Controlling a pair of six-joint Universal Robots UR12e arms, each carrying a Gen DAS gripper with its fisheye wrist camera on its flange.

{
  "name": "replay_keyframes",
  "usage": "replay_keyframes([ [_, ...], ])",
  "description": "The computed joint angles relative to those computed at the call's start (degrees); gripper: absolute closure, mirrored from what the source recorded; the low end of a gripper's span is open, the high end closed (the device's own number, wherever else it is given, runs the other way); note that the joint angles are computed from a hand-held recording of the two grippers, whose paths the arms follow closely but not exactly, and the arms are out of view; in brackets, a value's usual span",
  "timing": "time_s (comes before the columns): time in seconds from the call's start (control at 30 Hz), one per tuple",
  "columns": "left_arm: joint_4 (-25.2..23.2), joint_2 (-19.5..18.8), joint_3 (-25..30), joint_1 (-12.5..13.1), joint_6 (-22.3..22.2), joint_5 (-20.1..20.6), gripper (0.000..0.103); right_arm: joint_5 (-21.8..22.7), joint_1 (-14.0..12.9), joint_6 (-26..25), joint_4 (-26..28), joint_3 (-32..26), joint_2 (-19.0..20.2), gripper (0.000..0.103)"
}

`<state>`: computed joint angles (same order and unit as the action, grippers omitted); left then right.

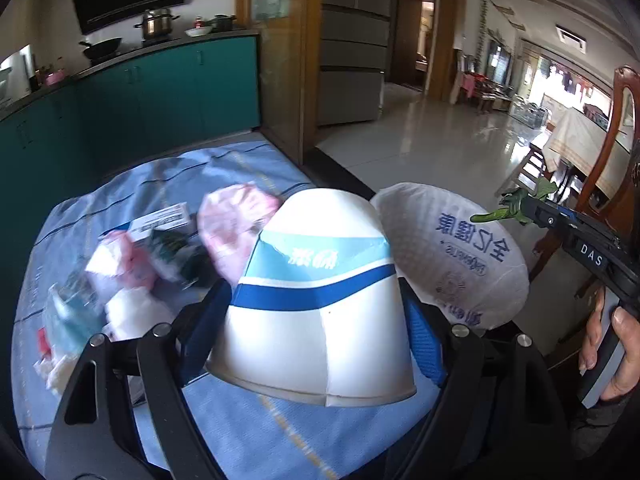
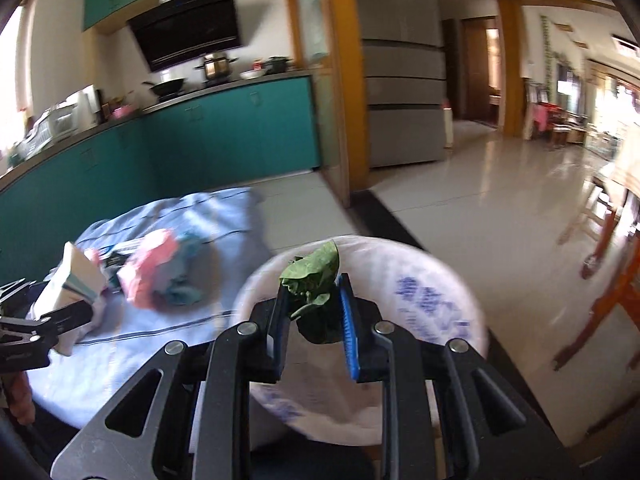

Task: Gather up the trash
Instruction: 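Drop the leaves into the white bin with the right tool while the left tool drops the cup in, then grasp the pink wipes pack with the right tool while the left tool grasps white tissue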

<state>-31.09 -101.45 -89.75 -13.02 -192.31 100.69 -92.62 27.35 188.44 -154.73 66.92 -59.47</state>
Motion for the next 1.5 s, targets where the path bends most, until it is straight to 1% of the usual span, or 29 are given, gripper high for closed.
replay_keyframes([
  [0.07,-1.3,-3.31,3.97,-0.65,1.72,-2.81,0.021,-1.29,-0.78,1.26,-0.04,1.56,-0.93,0.079],
  [0.13,-3.22,-6.19,7.6,-1.48,3.21,-3.63,0.021,-2.05,-1.32,2.21,0.25,2.63,-1.5,0.079],
  [0.17,-4.15,-7.88,9.71,-1.89,4.07,-4.66,0.021,-2.28,-1.69,2.81,0.55,3.25,-1.77,0.079],
  [0.27,-6.07,-11.42,13.91,-2.73,5.49,-6.59,0.02,-2.74,-2.34,3.58,1.92,3.87,-1.96,0.079],
  [0.33,-7.31,-12.94,15.72,-3.09,5.84,-7.51,0.019,-2.97,-2.58,3.83,2.96,3.76,-1.7,0.079],
  [0.4,-8.02,-13.92,16.78,-3.46,5.88,-7.02,0.019,-3.24,-2.77,4.32,4.26,3.32,-1.17,0.079],
  [0.5,-7.35,-14.23,16.95,-4.25,6.1,-2.84,0.01,-2.94,-2.92,4.78,5.58,2.6,-0.52,0.079],
  [0.63,-6.06,-13.27,16.17,-4.26,7.02,-1.09,0.008,-2.28,-2.73,4.55,6.55,1.36,0.26,0.079],
  [0.77,-4.58,-11.81,15.07,-4.36,7.46,1.53,0.007,-1.53,-2.47,3.71,7.23,-0.4,1.28,0.079],
  [0.83,-4.22,-11.15,14.52,-4.41,7.24,2.54,0.006,-1.39,-2.38,3.8,7.7,-1.74,1.94,0.074],
  [0.87,-4.14,-10.7,14.11,-4.3,7.06,3.0,0.006,-1.21,-2.35,3.96,7.62,-1.99,2.06,0.066],
  [0.9,-4.04,-10.35,13.75,-4.17,6.97,3.34,0.006,-1.22,-2.29,4.1,7.55,-2.25,2.17,0.056],
  [0.93,-3.88,-9.96,13.33,-4.04,6.88,3.75,0.006,-1.36,-2.19,4.18,7.58,-2.67,2.37,0.051],
  [0.97,-3.83,-9.59,12.91,-3.87,6.83,4.46,0.006,-1.48,-2.03,4.15,7.41,-3.05,2.57,0.043],
  [1.0,-3.89,-9.29,12.57,-3.77,6.79,5.09,0.006,-1.51,-1.85,3.97,7.21,-3.46,2.78,0.039],
  [1.1,-3.98,-8.05,10.87,-3.38,6.6,8.03,0.006,-1.1,-1.38,2.81,7.53,-4.97,3.54,0.033],
  [1.2,-3.24,-5.88,7.25,-2.96,6.41,13.35,0.006,0.48,-0.96,1.76,8.27,-6.43,4.41,0.03],
  [1.27,-3.85,-3.61,4.14,-2.18,4.56,16.03,0.006,2.43,-0.51,0.51,9.13,-7.56,5.2,0.03],
  [1.37,-5.49,0.29,-0.41,-0.67,1.4,18.92,0.006,5.87,0.31,-1.68,11.33,-10.05,6.87,0.03],
  [1.43,-8.17,2.42,-2.5,0.21,-1.64,21.78,0.006,8.92,0.85,-2.57,12.66,-12.05,8.17,0.03],
  [1.47,-10.5,3.78,-3.65,0.95,-4.44,23.07,0.006,12.27,1.2,-3.12,13.47,-14.03,9.45,0.03],
  [1.5,-11.81,4.49,-4.2,1.33,-6.24,23.54,0.006,14.2,1.43,-3.3,14.0,-15.52,10.34,0.03],
])
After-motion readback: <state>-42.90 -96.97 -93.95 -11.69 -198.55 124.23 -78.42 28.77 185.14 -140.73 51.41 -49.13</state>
